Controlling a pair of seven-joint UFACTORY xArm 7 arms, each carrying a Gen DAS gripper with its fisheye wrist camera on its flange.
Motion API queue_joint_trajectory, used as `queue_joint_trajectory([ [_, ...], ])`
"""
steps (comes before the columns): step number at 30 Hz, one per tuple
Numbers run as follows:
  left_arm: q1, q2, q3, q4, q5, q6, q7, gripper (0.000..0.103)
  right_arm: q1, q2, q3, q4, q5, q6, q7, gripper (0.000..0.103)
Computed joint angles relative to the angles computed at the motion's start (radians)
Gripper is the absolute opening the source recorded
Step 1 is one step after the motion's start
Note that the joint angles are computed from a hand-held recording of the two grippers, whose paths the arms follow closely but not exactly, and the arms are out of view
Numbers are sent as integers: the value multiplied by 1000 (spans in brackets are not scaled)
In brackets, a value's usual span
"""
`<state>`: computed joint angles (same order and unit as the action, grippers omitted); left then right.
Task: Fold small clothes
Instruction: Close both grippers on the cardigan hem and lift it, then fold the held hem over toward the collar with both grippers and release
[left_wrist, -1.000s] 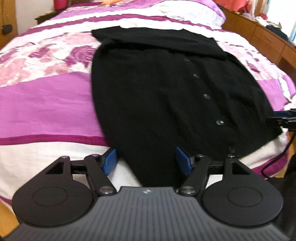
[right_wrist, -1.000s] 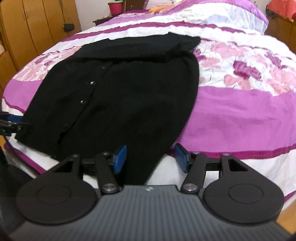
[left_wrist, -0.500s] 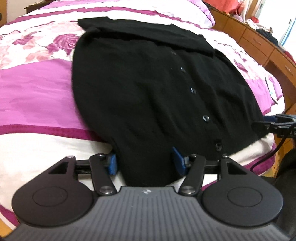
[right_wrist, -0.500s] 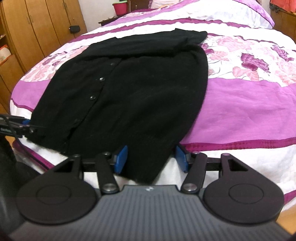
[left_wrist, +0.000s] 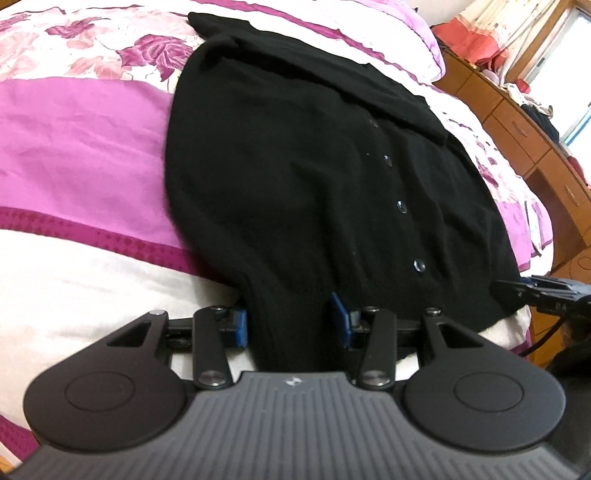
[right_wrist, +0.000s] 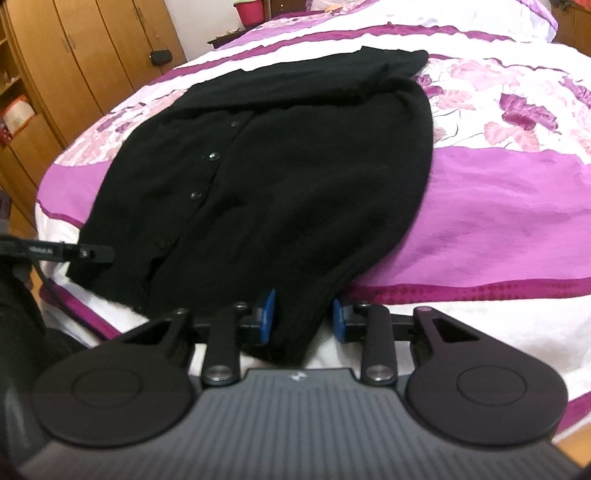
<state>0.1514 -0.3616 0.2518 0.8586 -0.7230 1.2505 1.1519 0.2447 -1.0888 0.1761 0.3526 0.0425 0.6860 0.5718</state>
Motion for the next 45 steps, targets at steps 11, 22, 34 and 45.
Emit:
queue_joint_trajectory([
  [11, -5, -28, -5, -21, 7, -21, 24, 35, 4, -7, 13, -23, 8, -74, 46, 12],
  [22, 16, 8, 48, 88, -145, 145, -50, 7, -43, -66, 34, -47, -17, -271, 130, 10],
  [34, -48, 28, -8, 211, -393, -7, -168, 7, -289, 89, 102, -11, -46, -650, 302, 10],
  [45, -116, 120, -63, 367, -541, -207, -346, 7, -601, 284, 239, 133, 1, -892, 398, 10],
])
